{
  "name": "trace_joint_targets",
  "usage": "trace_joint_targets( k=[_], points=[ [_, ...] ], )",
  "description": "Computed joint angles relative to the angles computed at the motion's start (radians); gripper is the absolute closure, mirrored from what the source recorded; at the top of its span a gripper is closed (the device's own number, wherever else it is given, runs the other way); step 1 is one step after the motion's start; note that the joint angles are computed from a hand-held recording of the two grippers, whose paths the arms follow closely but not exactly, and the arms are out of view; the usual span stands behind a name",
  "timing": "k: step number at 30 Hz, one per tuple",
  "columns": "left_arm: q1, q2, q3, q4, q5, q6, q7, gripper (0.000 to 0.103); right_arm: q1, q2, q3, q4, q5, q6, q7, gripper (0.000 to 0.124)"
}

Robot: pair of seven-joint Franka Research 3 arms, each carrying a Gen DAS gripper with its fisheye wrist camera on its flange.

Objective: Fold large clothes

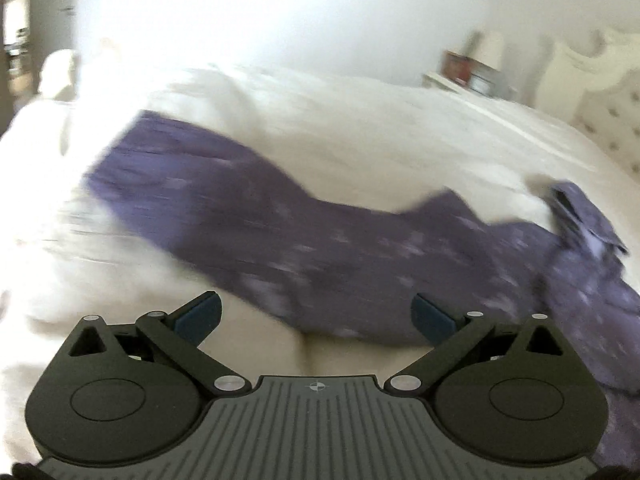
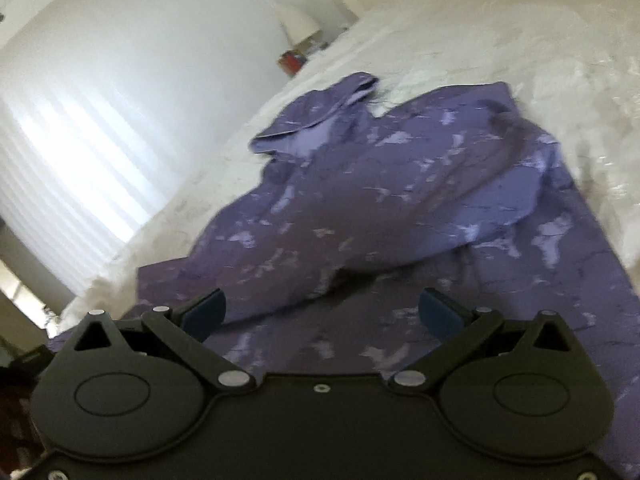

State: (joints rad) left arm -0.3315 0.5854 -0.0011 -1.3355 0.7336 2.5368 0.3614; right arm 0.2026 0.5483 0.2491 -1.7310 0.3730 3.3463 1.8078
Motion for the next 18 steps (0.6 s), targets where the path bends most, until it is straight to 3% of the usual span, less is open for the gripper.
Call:
trace_joint_targets(
  k=[5, 9, 12, 16, 18],
  points=[
    [0.005, -0.021, 0.034, -0.043, 0.033, -0.026, -0.112, 0.0, -0.019, 0.012, 0.042, 0.006, -0.069, 0.022, -0.05, 0.021],
    [0.041, -0.032, 0.038, -0.082, 0.046, 0.023, -0.184, 0.0, -0.041, 0.031, 0.081, 0.016, -0.106, 0.023, -0.07, 0.021],
    [0.055, -0.012, 0.045, -0.056, 0.068, 0.052, -0.187, 0.001, -0.04, 0.044, 0.084, 0.03, -0.105, 0.006, -0.072, 0.021],
    [0.061, 0.035, 0.051, 0.019, 0.05, 0.033, -0.18, 0.003, -0.015, 0.054, 0.058, 0.044, -0.085, -0.011, -0.078, 0.021],
    [0.044, 0.06, 0.068, 0.065, 0.058, -0.012, -0.198, 0.045, -0.012, 0.058, 0.055, 0.05, -0.077, -0.015, -0.083, 0.022]
  ],
)
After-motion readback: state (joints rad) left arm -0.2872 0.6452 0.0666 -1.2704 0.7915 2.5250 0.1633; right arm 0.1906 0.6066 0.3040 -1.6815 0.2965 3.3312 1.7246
